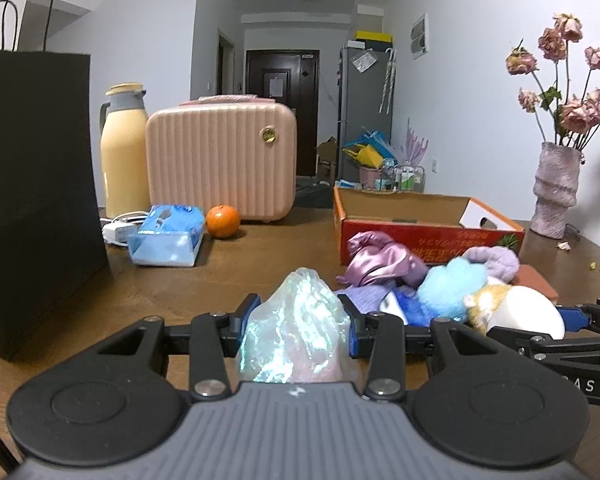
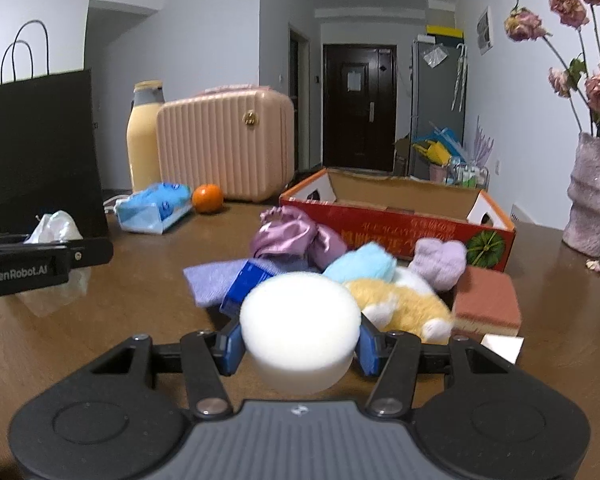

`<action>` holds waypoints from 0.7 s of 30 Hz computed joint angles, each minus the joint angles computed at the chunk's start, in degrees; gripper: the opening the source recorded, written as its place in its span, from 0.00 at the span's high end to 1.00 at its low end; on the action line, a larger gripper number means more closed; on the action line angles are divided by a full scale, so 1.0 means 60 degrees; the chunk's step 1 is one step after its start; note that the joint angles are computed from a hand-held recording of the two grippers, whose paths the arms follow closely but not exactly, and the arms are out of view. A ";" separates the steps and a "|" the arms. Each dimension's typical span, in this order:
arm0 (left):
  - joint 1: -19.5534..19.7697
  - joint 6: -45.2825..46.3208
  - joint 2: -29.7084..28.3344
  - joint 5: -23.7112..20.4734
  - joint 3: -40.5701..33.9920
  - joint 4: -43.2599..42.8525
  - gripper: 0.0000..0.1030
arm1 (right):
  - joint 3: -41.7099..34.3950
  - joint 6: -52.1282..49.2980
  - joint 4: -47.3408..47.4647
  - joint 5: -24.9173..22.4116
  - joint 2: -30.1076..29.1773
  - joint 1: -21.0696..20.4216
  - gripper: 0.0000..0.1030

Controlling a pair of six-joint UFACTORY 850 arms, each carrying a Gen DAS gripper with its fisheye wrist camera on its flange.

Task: Organize soft objects
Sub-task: 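Grasp the white round sponge with the right gripper, then carry the plastic bag and white sponge with both grippers over the cardboard box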

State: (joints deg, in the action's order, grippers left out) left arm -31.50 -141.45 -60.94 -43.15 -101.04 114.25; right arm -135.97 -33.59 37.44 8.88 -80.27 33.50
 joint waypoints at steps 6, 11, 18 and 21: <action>-0.0043 0.0144 -0.0064 0.0089 -0.0350 0.0033 0.59 | 0.0510 0.1345 -0.1276 0.0532 0.0349 -0.0121 0.48; -0.0044 0.0369 -0.0280 0.0276 -0.0914 -0.0026 0.59 | 0.0430 0.1339 -0.1225 0.0718 0.0361 -0.0243 0.48; -0.0042 0.1104 -0.0862 0.0617 -0.2225 -0.0296 0.59 | -0.0500 0.0881 -0.0659 0.0643 -0.0043 -0.0425 0.48; -0.0054 0.1567 -0.1201 0.0764 -0.2938 -0.0545 0.59 | -0.1101 0.0321 -0.0064 0.0450 -0.0327 -0.0516 0.48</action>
State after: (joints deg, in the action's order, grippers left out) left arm -31.83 -132.05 -68.15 -38.56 -118.67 110.98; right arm -142.58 -31.66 37.06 11.58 -82.24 30.40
